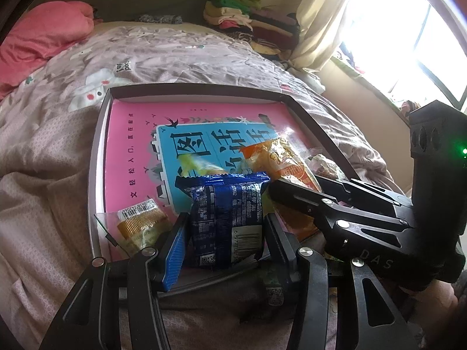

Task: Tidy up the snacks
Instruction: 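Lower both packs onto the book in the tray and open both grippers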

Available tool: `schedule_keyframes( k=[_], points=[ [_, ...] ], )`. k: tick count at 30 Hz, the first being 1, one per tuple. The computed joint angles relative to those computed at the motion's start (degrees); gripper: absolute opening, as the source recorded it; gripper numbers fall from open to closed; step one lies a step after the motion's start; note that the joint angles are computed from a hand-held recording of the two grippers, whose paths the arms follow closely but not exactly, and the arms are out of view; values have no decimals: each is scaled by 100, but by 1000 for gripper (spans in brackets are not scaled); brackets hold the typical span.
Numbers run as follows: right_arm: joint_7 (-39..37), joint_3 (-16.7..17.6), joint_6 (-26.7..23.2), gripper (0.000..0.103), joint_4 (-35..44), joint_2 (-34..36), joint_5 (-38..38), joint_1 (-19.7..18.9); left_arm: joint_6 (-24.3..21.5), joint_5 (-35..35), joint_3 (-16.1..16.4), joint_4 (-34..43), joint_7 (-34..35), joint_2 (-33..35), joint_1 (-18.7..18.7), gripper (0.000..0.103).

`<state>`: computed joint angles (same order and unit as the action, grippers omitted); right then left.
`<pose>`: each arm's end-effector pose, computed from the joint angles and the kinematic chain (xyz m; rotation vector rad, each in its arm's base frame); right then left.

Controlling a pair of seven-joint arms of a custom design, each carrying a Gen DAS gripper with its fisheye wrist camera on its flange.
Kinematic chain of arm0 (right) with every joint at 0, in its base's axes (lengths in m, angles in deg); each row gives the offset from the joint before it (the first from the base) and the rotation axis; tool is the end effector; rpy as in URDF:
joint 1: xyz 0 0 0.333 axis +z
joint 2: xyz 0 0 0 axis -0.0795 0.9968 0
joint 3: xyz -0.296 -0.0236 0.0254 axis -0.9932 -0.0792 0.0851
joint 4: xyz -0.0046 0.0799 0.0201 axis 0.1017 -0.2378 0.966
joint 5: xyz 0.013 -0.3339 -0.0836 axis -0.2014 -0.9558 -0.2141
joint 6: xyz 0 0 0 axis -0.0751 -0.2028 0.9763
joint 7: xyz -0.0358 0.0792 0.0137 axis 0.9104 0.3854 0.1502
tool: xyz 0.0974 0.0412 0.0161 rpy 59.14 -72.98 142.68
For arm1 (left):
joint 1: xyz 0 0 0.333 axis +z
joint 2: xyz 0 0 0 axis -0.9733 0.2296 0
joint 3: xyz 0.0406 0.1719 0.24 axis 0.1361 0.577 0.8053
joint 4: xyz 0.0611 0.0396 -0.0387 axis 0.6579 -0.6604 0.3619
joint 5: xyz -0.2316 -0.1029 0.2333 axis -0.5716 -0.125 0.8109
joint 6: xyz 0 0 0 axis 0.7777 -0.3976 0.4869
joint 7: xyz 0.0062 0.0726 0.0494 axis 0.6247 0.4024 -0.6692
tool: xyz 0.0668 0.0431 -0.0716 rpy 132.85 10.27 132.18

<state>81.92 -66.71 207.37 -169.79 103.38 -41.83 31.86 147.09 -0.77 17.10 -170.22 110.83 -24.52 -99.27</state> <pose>0.4510 0.4621 0.5093 -1.8173 1.5542 -0.3523 0.4388 -0.4132 0.4871 -1.7140 2.1902 -1.1089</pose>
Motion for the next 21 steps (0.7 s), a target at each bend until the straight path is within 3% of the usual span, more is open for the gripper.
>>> schedule_keyframes(
  k=[21],
  points=[
    [-12,12,-193,35,-11,21,99,-44,-15,-86,-37,0,58,0,6,53]
  ],
)
